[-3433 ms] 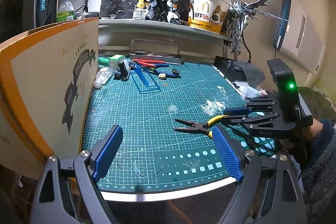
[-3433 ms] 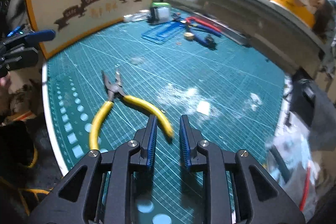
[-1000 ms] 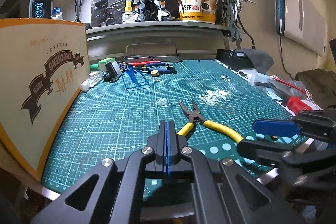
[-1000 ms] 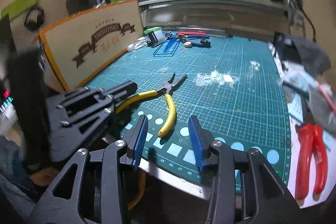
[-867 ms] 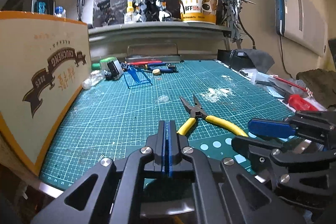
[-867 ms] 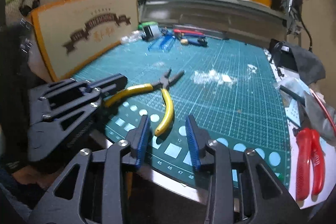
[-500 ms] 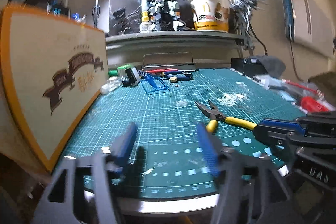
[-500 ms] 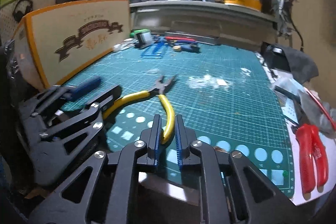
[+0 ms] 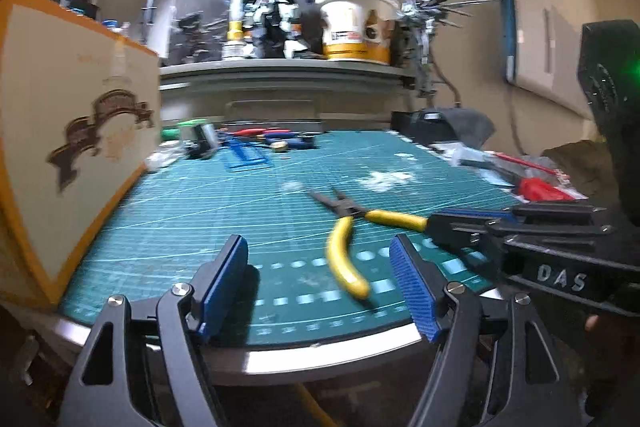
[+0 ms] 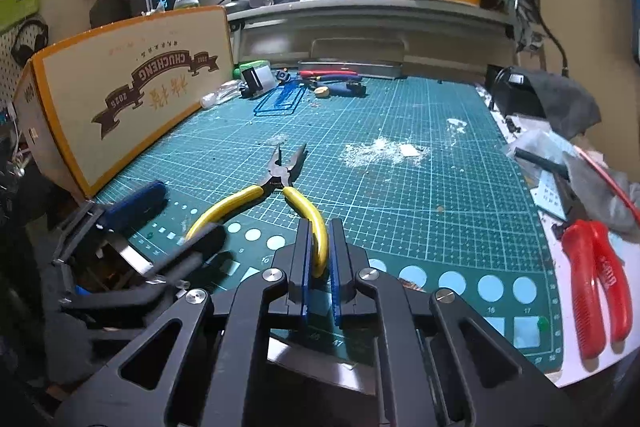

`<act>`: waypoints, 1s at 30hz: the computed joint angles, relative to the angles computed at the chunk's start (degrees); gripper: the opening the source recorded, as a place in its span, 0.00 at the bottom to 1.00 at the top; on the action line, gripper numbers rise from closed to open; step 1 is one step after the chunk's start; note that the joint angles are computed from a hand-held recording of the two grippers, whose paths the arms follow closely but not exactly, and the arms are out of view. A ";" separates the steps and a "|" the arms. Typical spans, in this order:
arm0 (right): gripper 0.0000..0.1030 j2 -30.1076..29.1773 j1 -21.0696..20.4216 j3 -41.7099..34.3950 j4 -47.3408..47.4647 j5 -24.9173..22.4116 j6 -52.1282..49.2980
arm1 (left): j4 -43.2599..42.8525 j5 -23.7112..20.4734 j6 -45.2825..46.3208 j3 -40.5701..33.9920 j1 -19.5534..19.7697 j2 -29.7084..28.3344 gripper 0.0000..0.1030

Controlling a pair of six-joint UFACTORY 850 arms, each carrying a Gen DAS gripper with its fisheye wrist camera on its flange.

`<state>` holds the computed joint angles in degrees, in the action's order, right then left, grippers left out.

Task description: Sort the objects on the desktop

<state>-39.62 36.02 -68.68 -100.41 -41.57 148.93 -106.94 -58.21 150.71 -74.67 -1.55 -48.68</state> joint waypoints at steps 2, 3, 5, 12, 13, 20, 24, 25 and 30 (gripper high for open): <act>0.08 0.20 0.13 0.24 -0.55 0.16 0.90 | 1.30 -0.19 0.12 0.10 -0.14 0.01 0.38; 0.08 0.25 0.19 0.25 -0.57 0.25 0.93 | 0.89 0.39 1.70 0.65 -0.43 0.39 0.27; 0.08 0.09 0.39 -0.15 0.46 0.48 -0.81 | 0.94 1.08 1.89 0.69 -0.61 0.64 0.16; 0.04 0.43 0.91 -0.89 0.22 1.85 -4.31 | 0.87 4.25 -0.81 -0.39 -0.82 1.89 0.10; 0.00 0.55 0.93 -1.16 0.02 2.11 -4.77 | 1.30 4.69 -1.47 -0.60 -0.88 2.20 0.10; 0.01 1.74 -1.41 -2.04 -0.76 8.49 -5.75 | 1.04 6.76 -1.24 0.24 -1.18 3.15 0.10; 0.14 2.81 -3.44 -1.18 -2.23 12.37 -8.16 | 1.88 5.53 -1.96 -0.09 -0.69 3.05 0.09; 0.20 2.76 -3.89 -1.19 -3.02 13.62 -8.70 | 1.98 5.34 -1.99 -0.18 -0.64 2.93 0.09; 0.25 1.10 -5.85 -3.11 -5.03 18.50 -13.51 | 2.29 3.48 -1.42 -0.28 -0.21 2.60 0.09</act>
